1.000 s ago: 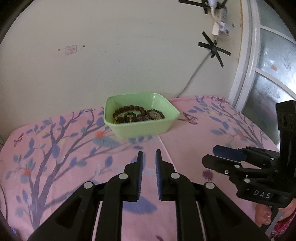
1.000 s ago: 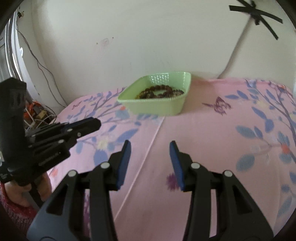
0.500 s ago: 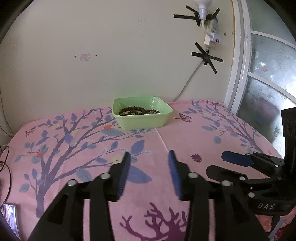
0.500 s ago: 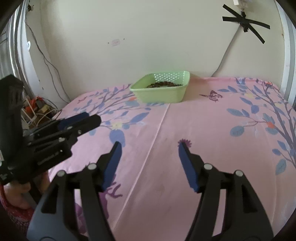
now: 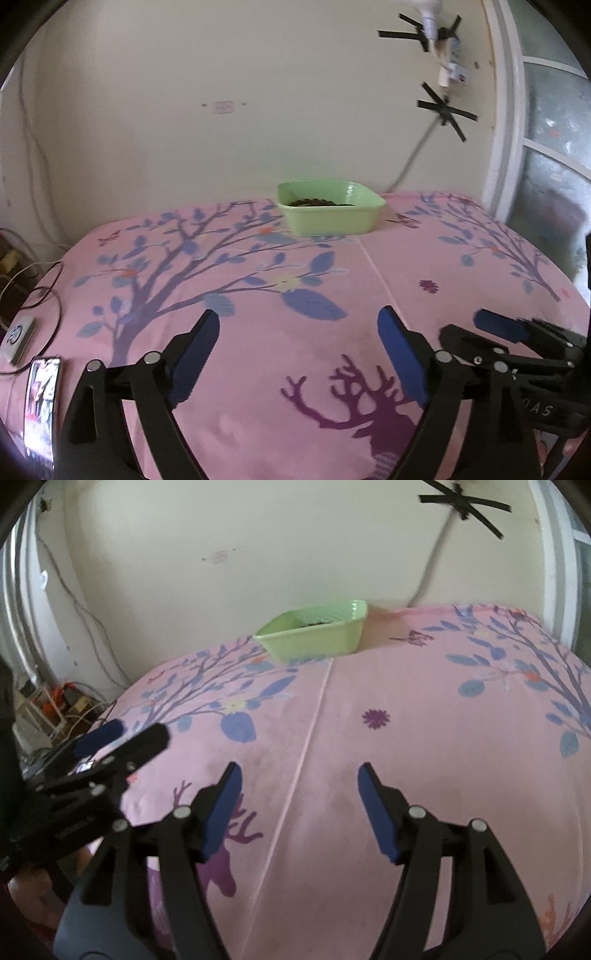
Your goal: Organize jewelry
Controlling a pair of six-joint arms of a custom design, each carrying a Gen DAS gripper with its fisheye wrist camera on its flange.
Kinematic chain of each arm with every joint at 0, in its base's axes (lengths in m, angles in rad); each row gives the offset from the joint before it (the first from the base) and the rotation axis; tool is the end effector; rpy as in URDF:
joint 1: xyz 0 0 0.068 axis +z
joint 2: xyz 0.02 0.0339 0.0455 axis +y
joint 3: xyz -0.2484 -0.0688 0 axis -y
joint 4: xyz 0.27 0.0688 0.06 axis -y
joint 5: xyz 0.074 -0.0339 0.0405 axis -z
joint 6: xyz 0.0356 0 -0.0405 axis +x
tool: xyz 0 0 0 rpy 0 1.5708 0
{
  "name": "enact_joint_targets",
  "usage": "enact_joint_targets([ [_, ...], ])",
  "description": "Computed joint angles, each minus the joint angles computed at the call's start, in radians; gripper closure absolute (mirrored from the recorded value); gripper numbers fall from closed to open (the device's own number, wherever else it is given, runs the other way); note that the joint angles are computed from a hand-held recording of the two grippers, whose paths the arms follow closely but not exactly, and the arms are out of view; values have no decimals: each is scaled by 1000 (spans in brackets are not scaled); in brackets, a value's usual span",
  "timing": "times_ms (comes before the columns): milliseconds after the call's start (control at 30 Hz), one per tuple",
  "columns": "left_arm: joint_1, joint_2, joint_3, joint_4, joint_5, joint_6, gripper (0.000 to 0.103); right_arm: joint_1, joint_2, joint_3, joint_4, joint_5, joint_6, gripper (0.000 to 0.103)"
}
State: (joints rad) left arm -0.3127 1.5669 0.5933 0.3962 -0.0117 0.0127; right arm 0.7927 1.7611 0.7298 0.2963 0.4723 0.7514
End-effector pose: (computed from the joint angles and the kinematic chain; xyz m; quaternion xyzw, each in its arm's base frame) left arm 0.2973 -0.0957 0.1125 0.1397 0.8680 -0.0661 0.4719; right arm 0.2471 0.2276 0.0857 0.0766 0.8904 0.1221 0.4319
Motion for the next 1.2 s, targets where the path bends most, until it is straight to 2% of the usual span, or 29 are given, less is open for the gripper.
enact_joint_targets([
  [100,21,-21,-29,24,34,-26,13,10,5,-15,6,28,35,39],
  [133,23,-21,-30,25,32,-30,11,12,0,-23,7,38,51,34],
  [233,-3,-15,-39,36,-44,-50,5,22,-21,-53,21,84,80,28],
  [367,-34,5,-66,95,-86,-49,4,36,-41,-75,24,140,93,22],
  [467,-81,31,-48,74,-200,-41,4,51,-45,-61,-32,194,120,12],
  [500,-102,41,-33,52,-265,-43,4,54,-47,-64,-29,201,122,11],
  [567,-114,54,-21,38,-309,-44,4,52,-49,-68,-28,205,127,11],
  [667,-100,50,-25,37,-272,-44,4,53,-49,-65,-48,219,151,7],
  [1000,-52,65,-4,-2,-140,-58,4,41,-41,-54,-58,193,167,7],
  [1200,-34,90,26,-37,-102,-66,4,25,-33,-58,-46,160,196,7],
])
